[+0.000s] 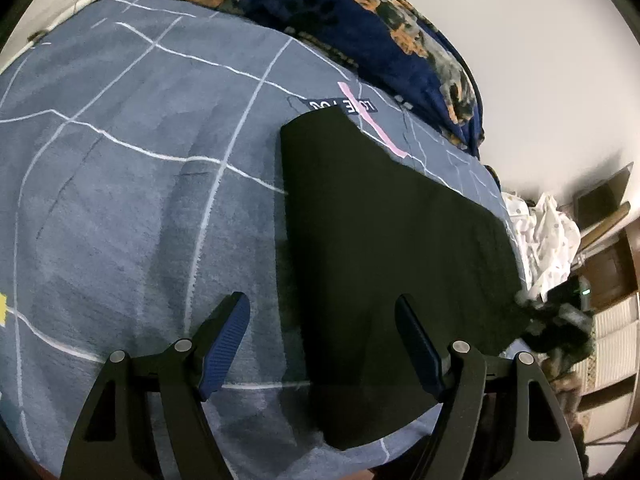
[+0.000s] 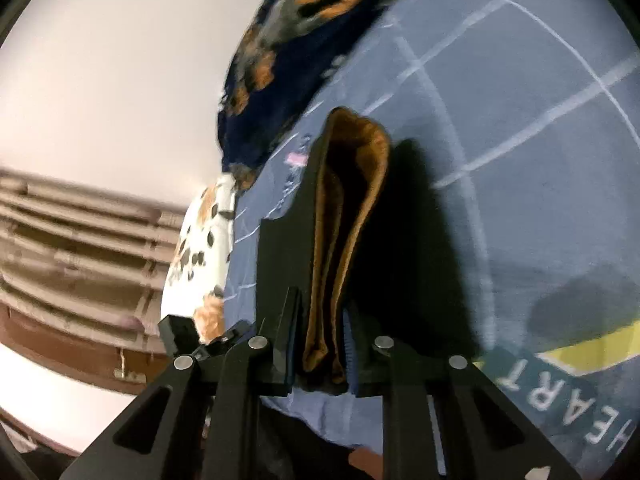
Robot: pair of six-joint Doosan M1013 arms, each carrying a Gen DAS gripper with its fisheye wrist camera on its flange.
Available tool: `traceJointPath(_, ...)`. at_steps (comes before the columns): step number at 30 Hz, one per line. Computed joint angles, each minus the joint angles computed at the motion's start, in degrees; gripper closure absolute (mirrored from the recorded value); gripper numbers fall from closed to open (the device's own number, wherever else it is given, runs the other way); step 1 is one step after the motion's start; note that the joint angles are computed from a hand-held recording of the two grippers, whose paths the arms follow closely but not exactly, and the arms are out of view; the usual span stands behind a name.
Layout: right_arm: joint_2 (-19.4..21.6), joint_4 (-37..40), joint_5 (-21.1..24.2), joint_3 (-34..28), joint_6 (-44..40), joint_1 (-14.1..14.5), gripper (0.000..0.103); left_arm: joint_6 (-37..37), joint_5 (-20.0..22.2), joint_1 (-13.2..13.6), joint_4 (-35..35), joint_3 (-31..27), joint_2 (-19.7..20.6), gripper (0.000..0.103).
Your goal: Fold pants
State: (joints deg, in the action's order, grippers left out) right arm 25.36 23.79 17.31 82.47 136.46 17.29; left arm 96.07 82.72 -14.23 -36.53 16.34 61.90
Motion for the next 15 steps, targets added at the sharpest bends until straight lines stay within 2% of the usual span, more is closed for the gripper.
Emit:
traceJointPath(2,-0.26,2.42,-1.38,1.98,0.64,0.06,0.086,1.27,0.72,-0.39,1.29,-0.22,0.17,0.028)
traceJointPath(4,-0.4,12.22,-3.1,3.49,-7.37,-0.09,0.086,3.2,-0.73,-0.77,2.46,2.1,-0.98,0.028)
traceJointPath(5,-0.38,13.33,-3.26,3.53,-8.45,-0.18,0.086,4.25,-1.79,-0.93,2.82,3.45,-1.69,0.028)
traceJointPath(8,0.2,4.93,-0.55,1.54,-3.47,-0.31,0.086,5.55,-1.13,-1.26,3.41,3.13,-1.64,0.028)
traceJointPath(10,0.44,5.59,-0.37,0.74,-4.92,-0.47,0.085,6.61,-1.69,-1.34,3.78,4.08,-2.15,0.028)
traceJointPath(13,0.94,2.64,1.32,-1.42,-5.38,-0.61,0.085,6.38,-1.94,-1.11,2.88,4.21,-2.06,0.028)
traceJointPath(15,1.2,4.24,1.67,-2.03,-8.1,-0.76,0.085,5.77,-1.58,-0.99,2.45,3.6,-1.68,0.028)
